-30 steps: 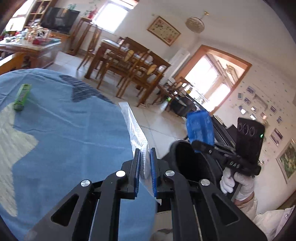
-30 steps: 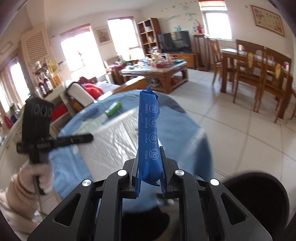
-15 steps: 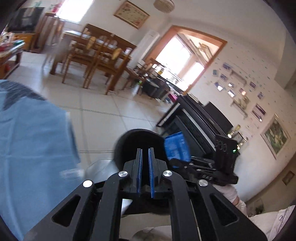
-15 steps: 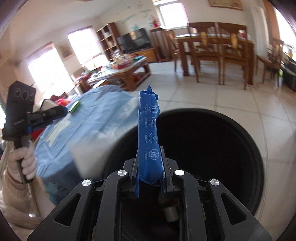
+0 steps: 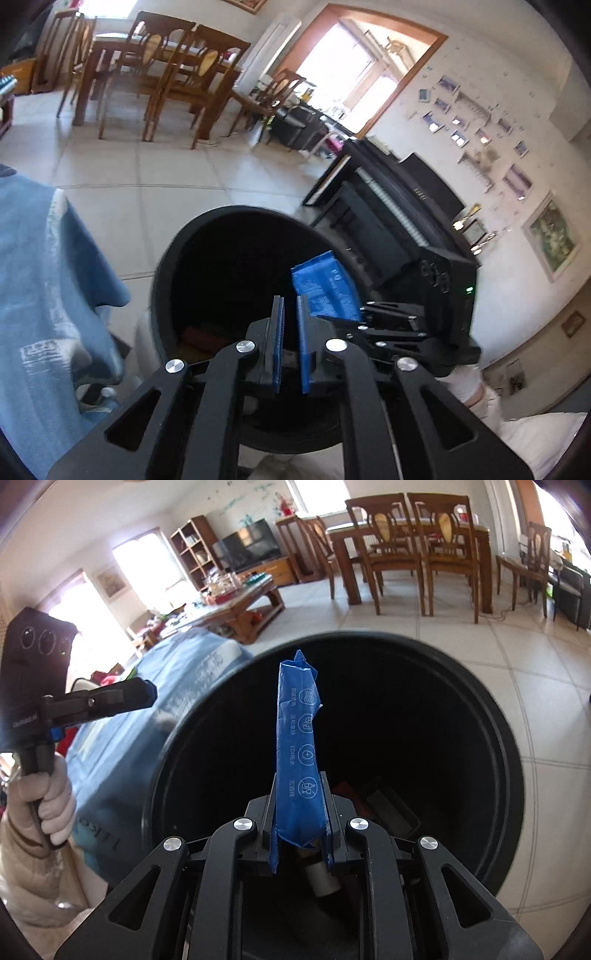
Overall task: Collect trash
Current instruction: 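Open both grippers to drop the mailer and packet into the bin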
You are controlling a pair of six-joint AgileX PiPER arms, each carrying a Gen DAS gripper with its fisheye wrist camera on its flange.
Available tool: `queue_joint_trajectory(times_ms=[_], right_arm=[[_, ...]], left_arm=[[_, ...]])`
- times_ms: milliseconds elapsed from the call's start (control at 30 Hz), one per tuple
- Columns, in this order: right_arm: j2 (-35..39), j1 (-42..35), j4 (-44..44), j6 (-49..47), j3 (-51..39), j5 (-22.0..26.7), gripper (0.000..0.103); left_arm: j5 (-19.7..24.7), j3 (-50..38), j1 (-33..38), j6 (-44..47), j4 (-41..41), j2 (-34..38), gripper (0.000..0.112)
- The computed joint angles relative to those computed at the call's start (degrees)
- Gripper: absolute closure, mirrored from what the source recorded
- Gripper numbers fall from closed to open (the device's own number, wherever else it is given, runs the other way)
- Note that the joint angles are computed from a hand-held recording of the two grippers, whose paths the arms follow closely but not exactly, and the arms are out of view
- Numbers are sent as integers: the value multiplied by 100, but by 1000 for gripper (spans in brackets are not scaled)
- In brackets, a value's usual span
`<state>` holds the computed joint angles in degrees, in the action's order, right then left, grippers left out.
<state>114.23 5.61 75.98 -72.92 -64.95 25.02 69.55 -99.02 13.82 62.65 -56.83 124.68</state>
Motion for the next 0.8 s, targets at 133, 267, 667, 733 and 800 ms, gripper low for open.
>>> queue_joint_trajectory(times_ms=[133, 267, 667, 733, 800], right_arm=[[18, 169, -192, 409, 8, -320, 47], [-109, 327, -364, 631, 82, -627, 36], [-127, 1064, -2749, 3203, -624, -975, 20], [-95, 1270, -3357, 3841, -866, -935, 17], [-17, 1499, -3986, 4480, -1217, -824, 16]], left_arm=[[-247, 276, -81, 208, 228, -165, 87], [-753, 916, -71, 854, 8, -567, 24], [-974, 1258, 626, 1291, 41, -846, 15], [-942, 1246, 884, 1359, -29, -859, 15], [-999, 1221, 1110, 1385, -77, -896, 15]])
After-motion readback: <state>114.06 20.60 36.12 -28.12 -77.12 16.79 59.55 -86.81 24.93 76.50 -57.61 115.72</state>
